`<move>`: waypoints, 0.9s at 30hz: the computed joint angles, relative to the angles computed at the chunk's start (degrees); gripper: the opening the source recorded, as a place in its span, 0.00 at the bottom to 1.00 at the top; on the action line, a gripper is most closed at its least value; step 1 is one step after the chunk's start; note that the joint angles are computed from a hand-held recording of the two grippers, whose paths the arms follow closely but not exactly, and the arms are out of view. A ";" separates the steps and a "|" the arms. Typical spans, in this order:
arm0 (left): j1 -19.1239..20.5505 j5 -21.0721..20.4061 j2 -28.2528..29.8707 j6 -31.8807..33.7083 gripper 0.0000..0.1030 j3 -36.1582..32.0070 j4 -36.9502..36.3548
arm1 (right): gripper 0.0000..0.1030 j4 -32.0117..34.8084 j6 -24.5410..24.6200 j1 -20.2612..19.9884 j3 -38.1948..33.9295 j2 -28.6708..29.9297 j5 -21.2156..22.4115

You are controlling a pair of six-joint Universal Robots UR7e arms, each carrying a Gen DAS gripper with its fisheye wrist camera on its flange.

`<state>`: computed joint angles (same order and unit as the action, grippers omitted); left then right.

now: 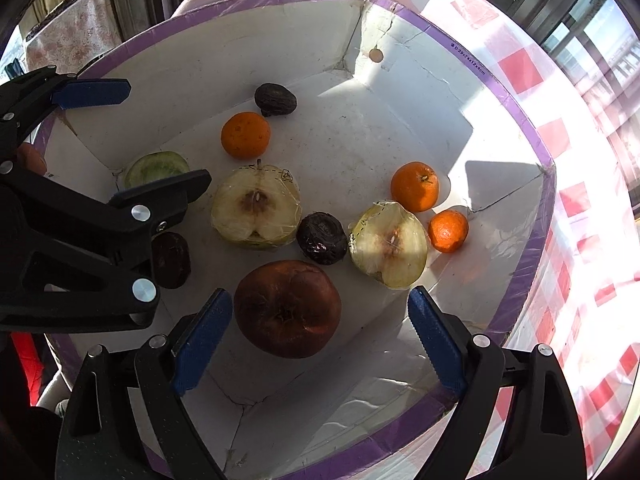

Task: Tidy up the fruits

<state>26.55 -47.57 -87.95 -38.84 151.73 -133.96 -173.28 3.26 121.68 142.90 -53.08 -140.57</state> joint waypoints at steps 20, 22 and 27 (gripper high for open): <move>0.41 -0.91 0.35 0.51 0.98 -0.35 0.04 | 0.84 -1.26 -0.55 -0.71 -0.21 1.49 -0.01; 0.20 -0.97 0.15 0.25 0.98 -0.27 0.26 | 0.84 -1.42 -0.62 -0.76 -0.12 1.45 0.06; 0.07 -1.02 0.14 0.09 0.98 -0.18 0.16 | 0.84 -1.45 -0.61 -0.75 -0.08 1.49 -0.09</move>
